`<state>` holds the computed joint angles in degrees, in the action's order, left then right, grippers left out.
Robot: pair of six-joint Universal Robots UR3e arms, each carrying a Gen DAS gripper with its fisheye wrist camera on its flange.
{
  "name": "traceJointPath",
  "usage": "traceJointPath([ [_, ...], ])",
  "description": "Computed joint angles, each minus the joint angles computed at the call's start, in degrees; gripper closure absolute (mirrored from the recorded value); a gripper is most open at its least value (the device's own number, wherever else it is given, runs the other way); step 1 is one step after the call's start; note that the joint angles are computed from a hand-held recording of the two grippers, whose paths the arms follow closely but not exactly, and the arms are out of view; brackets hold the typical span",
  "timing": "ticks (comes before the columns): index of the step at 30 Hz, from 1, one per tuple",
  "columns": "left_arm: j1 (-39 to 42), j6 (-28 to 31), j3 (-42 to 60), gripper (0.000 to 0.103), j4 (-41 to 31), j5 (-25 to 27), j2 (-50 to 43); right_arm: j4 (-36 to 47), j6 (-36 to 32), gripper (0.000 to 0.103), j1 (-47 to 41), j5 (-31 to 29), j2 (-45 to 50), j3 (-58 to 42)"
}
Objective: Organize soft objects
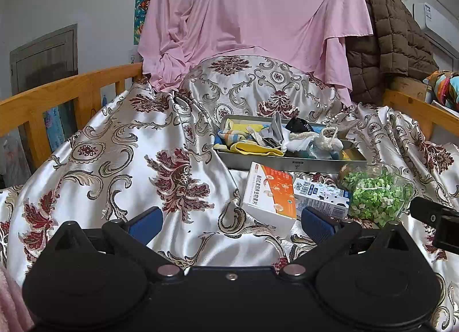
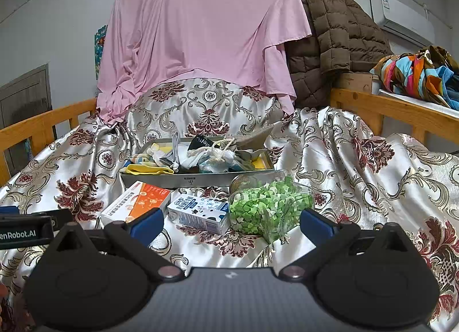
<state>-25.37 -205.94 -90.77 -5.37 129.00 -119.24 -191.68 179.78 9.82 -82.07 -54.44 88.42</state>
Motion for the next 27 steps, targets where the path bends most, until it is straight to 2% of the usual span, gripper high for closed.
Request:
traceJointPath([
  [19, 0.0, -0.4, 0.2, 0.001, -0.9, 0.4, 0.1, 0.1, 0.0, 0.000, 0.0, 0.0, 0.0, -0.1],
  [23, 0.3, -1.4, -0.7, 0.001, -2.1, -0.9, 1.8, 0.2, 0.0, 0.000, 0.0, 0.0, -0.1, -0.1],
  [27, -1.2, -1.0, 1.1, 0.001, -2.2, 1.7, 0.7, 0.0, 0.0, 0.000, 0.0, 0.0, -0.1, 0.0],
])
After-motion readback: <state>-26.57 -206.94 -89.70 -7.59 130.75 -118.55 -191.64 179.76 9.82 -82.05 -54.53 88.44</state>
